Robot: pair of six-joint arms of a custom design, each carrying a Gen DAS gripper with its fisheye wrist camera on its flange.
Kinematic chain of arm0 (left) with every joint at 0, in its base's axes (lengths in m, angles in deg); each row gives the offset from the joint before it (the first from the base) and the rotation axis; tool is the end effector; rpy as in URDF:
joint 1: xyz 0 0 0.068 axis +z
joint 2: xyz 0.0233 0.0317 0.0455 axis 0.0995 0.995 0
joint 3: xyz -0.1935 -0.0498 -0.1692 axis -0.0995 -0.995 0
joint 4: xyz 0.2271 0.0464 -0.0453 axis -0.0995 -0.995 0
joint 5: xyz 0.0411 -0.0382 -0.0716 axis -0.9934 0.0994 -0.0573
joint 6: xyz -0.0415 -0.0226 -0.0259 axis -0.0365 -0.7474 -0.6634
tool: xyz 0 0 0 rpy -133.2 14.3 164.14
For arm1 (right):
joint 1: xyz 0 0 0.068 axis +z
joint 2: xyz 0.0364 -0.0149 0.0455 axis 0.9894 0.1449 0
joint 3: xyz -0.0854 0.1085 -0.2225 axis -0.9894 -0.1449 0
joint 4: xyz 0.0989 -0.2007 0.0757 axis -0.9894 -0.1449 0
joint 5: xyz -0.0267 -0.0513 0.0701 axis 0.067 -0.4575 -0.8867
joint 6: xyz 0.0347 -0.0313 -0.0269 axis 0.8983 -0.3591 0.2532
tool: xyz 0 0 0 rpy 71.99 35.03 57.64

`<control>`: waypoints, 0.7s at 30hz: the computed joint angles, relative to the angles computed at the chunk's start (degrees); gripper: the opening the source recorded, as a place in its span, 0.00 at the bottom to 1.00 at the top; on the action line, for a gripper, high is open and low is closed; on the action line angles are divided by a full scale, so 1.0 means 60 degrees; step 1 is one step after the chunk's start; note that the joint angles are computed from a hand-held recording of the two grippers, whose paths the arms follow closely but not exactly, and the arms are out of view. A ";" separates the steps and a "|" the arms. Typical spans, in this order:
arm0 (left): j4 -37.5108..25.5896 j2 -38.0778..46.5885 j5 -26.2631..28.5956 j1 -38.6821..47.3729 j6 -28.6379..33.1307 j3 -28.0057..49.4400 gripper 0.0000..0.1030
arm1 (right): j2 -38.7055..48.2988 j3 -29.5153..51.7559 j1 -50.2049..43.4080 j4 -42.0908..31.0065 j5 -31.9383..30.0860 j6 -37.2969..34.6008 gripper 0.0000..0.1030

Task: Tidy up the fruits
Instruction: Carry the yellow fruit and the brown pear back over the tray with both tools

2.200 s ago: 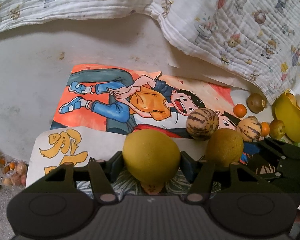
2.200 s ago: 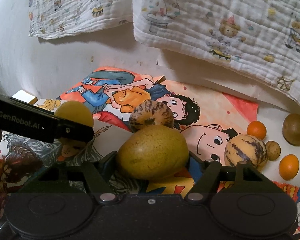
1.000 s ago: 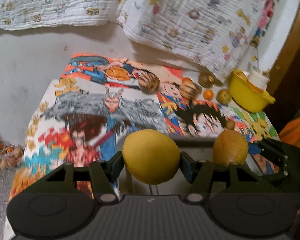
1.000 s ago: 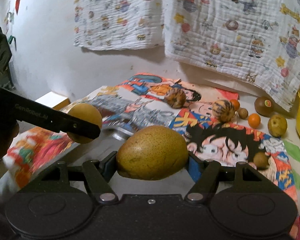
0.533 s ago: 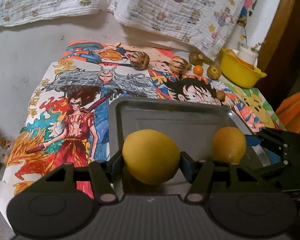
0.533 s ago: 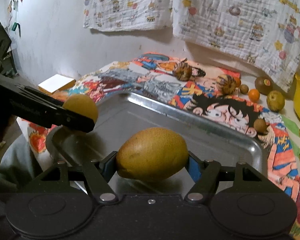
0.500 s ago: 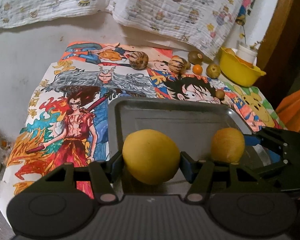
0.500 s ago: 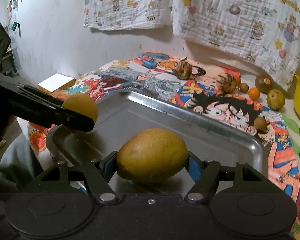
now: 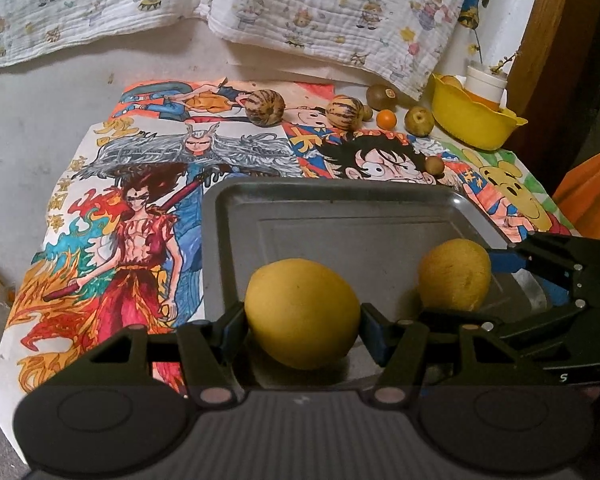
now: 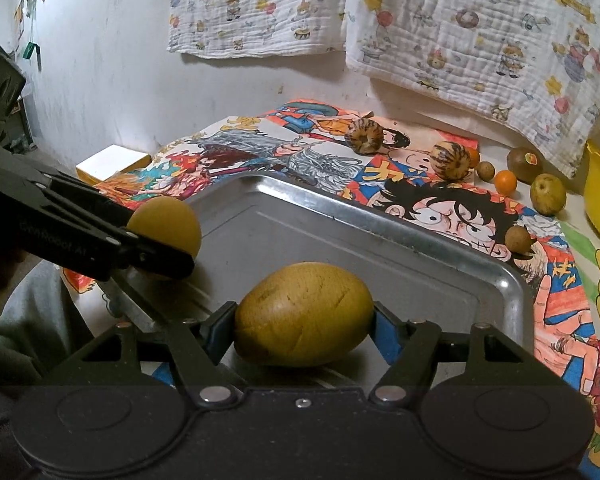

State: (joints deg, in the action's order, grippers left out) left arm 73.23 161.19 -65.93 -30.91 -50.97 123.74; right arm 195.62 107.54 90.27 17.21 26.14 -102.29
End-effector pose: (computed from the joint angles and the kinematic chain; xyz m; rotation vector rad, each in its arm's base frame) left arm 0.2947 -0.2058 0.0798 -0.1208 2.4115 -0.2070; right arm 0.3474 0.0709 0.0135 -0.8977 2.0548 0.4662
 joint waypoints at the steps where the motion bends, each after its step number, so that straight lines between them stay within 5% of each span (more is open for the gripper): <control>1: -0.0018 -0.0010 0.0007 -0.0003 0.0005 -0.0007 0.63 | -0.0008 -0.0008 -0.0028 -0.0013 -0.0023 -0.0016 0.69; 11: -0.0035 -0.0192 0.0063 -0.0053 0.0134 -0.0120 0.72 | -0.0144 -0.0199 -0.0268 -0.0087 -0.0157 -0.0191 0.74; 21: -0.0355 -0.0847 -0.0619 -0.0635 0.0484 -0.0435 0.97 | -0.0719 -0.0892 -0.0709 -0.0216 -0.0447 -0.0482 0.90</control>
State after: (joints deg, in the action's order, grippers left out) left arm 71.10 156.11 -69.65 -34.72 -48.06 121.13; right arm 191.31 102.19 86.02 15.91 23.46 -105.18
